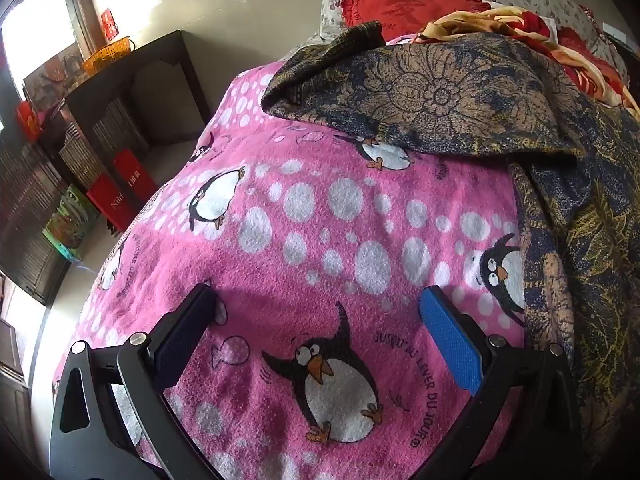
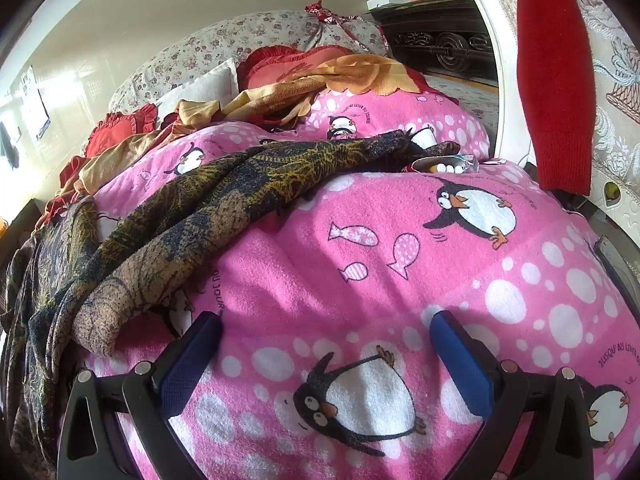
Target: Fold small clothes
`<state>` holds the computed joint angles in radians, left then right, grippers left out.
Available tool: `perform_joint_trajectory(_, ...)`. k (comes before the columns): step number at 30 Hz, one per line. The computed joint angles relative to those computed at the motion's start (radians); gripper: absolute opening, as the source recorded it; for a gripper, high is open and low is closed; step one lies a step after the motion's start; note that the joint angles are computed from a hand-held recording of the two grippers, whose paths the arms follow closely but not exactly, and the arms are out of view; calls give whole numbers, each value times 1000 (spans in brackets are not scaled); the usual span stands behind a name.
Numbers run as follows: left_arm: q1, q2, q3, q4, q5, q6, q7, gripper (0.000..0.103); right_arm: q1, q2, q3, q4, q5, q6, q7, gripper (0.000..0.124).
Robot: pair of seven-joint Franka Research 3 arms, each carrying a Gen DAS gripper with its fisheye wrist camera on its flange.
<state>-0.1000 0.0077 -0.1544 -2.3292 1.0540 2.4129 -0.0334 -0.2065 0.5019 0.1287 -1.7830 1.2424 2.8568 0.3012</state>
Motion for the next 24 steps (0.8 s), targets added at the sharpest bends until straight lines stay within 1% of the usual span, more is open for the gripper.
perform_joint_trajectory(8, 6, -11, 3, -9, -3, 3, 12, 103, -2, 0, 1, -1, 3, -1, -3, 103)
perform_joint_trajectory(12, -4, 4, -5, 8, -8, -20, 13, 103, -2, 0, 1, -2, 5, -1, -5, 103)
perform_joint_trajectory(13, -1, 0, -1, 4, -16, -11, 21, 103, -2, 0, 1, -2, 5, -1, -5, 103)
perform_joint_trajectory(15, 1, 7, 1, 16, -59, -4, 54, 103, -2, 0, 1, -2, 5, -1, -5, 103)
perform_joint_trajectory(16, 5, 13, 4, 29, -111, 2, 104, 103, -2, -1, 1, -2, 6, -1, -6, 103)
perform_joint_trajectory(19, 10, -26, 7, 12, -226, 25, 229, 103, -2, -1, 1, -3, 8, -1, -9, 103)
perform_joint_trajectory(22, 11, -86, -3, -20, -249, 51, 230, 103, -2, -1, 1, -3, 10, -1, -10, 103)
perform_joint_trajectory(24, 9, -122, -18, -32, -252, 51, 223, 103, -1, -1, 0, -3, 10, 1, -11, 103)
